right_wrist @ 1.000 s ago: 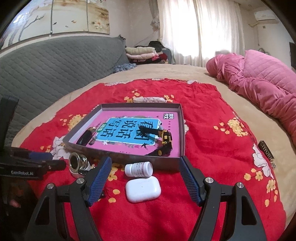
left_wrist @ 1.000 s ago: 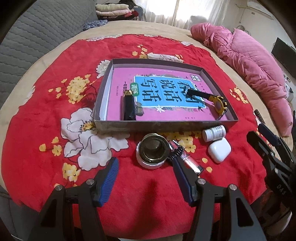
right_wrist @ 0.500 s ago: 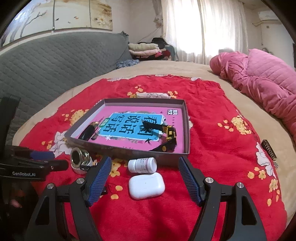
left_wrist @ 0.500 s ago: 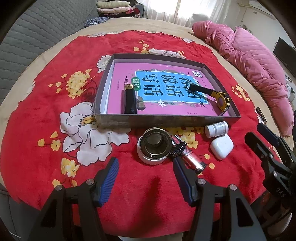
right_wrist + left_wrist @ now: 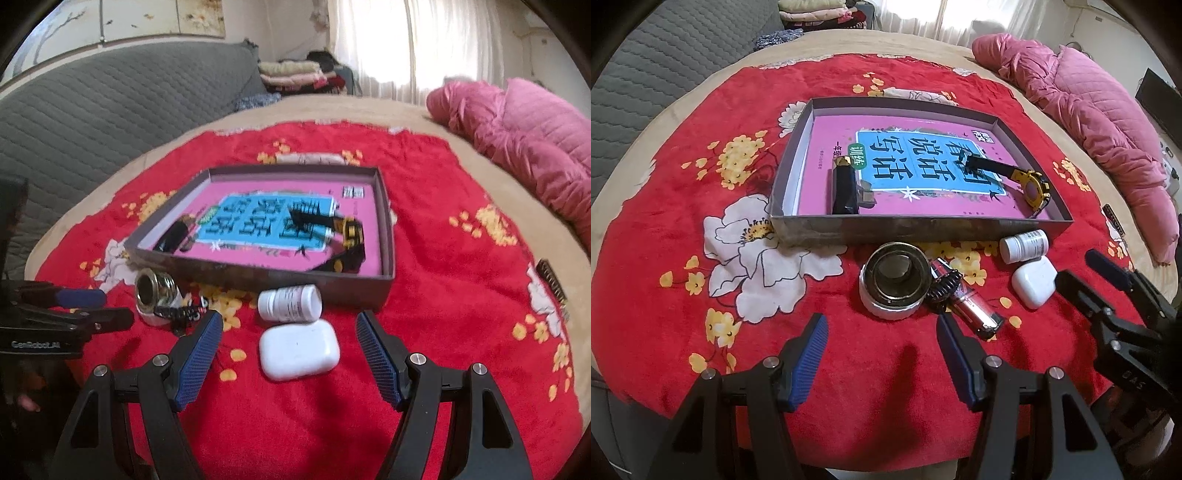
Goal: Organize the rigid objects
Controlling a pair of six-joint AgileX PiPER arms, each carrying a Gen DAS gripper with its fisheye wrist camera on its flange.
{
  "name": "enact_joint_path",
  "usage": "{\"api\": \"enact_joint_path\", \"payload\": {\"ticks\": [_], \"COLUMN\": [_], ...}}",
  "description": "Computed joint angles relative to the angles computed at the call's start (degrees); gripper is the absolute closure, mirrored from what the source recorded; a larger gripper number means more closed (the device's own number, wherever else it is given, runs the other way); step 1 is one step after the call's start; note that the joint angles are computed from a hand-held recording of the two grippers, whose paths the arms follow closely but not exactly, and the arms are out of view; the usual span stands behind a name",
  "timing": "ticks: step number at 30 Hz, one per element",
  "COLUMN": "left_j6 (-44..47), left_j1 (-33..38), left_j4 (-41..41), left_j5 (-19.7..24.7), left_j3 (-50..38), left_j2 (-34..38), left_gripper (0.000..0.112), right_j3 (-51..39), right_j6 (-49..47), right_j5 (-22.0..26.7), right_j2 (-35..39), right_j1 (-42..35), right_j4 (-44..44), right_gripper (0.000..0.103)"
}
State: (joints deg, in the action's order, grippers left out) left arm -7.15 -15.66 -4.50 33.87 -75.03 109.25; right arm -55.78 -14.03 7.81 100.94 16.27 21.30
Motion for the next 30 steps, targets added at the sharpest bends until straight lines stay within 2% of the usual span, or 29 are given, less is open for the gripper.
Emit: {"api": "enact_joint_path", "payload": {"ticks": [3, 10, 30], "left_j6": [0.2, 0.9, -3.3], "left_j1": [0.1, 0.6, 0.6], "left_j4": [-0.6, -2.7, -0.8], "left_j5": [0.1, 0.1, 0.3], "left_j3": [0.0, -0.4, -7.9], "left_j2": [0.1, 0.6, 6.7], "left_gripper": [0.052, 0.052, 0.052], "right_j3": [-1.1, -0.7, -2.3], "right_j6": [-2.6, -5.5, -11.1], "right_j5": [1.9, 1.9, 3.3], "right_j2": [1.3, 1.3, 3.3], "right_j1": [-0.6, -0.9, -2.1], "right_j4": [2.7, 5.9, 12.5], "right_gripper": [0.027, 0.027, 0.027]}}
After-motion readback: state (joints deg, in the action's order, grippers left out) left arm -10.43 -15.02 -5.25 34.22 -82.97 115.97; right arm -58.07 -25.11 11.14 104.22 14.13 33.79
